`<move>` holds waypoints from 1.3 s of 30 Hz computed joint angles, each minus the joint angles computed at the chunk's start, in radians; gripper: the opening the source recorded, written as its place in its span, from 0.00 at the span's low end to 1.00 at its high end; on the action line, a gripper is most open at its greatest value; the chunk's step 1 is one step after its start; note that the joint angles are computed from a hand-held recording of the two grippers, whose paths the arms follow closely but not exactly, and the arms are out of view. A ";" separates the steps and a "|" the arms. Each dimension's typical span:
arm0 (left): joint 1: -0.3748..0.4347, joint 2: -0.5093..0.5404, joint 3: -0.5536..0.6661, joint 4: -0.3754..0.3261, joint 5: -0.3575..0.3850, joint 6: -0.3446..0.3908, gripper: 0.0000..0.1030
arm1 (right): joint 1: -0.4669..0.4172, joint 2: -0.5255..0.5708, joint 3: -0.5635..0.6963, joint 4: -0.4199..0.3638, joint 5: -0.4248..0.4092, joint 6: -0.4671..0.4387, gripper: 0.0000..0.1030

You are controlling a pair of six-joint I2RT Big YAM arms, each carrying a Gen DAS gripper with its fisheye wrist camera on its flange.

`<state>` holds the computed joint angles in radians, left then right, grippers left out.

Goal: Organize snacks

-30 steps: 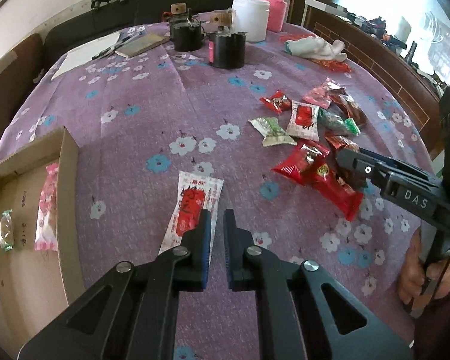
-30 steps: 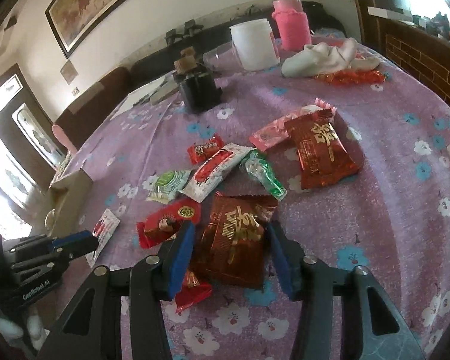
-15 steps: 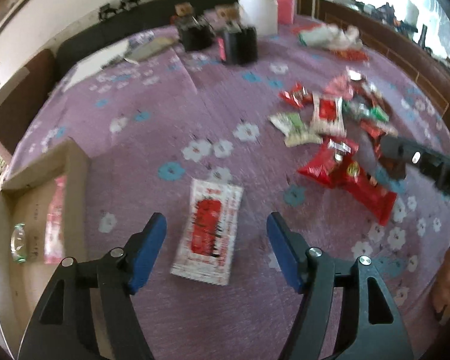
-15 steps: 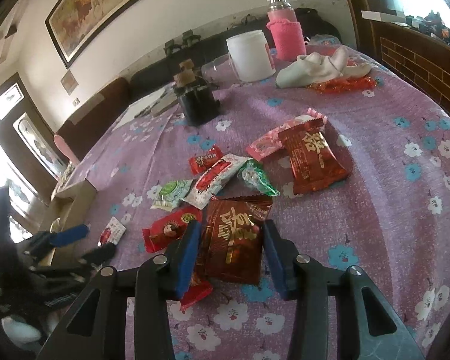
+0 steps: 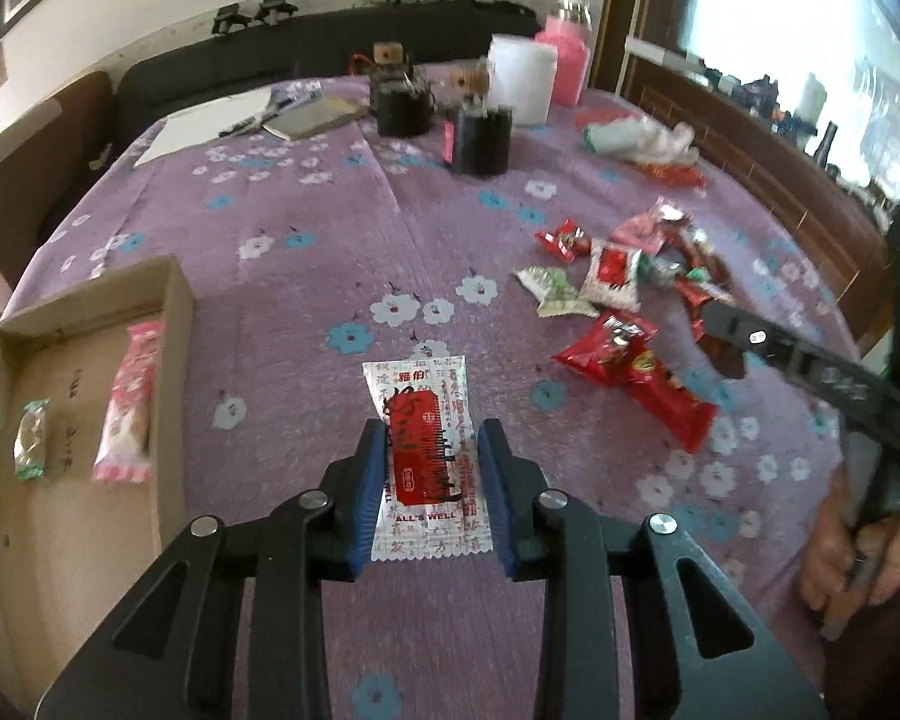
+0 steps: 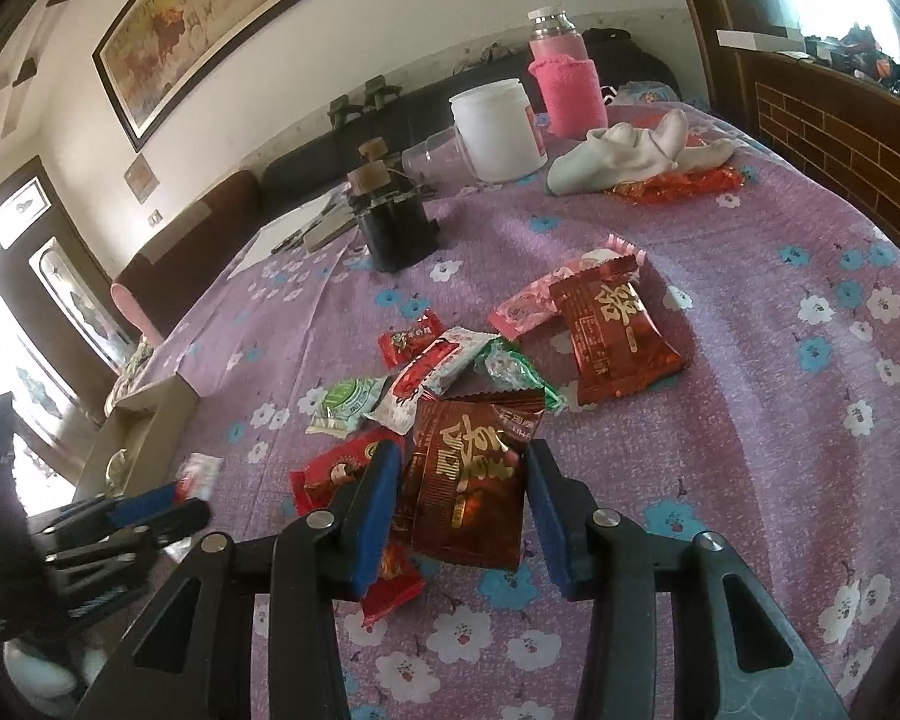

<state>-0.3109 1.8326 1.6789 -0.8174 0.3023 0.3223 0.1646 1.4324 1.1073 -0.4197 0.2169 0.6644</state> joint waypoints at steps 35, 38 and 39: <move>0.324 0.057 0.082 -0.009 0.068 -0.096 0.28 | 0.271 0.354 0.558 -0.239 -0.036 -0.147 0.42; 0.330 0.093 0.123 -0.033 0.059 -0.102 0.28 | 0.295 0.434 0.669 -0.284 -0.061 -0.169 0.42; 0.333 0.104 0.136 -0.040 0.056 -0.106 0.28 | 0.302 0.460 0.705 -0.300 -0.067 -0.176 0.42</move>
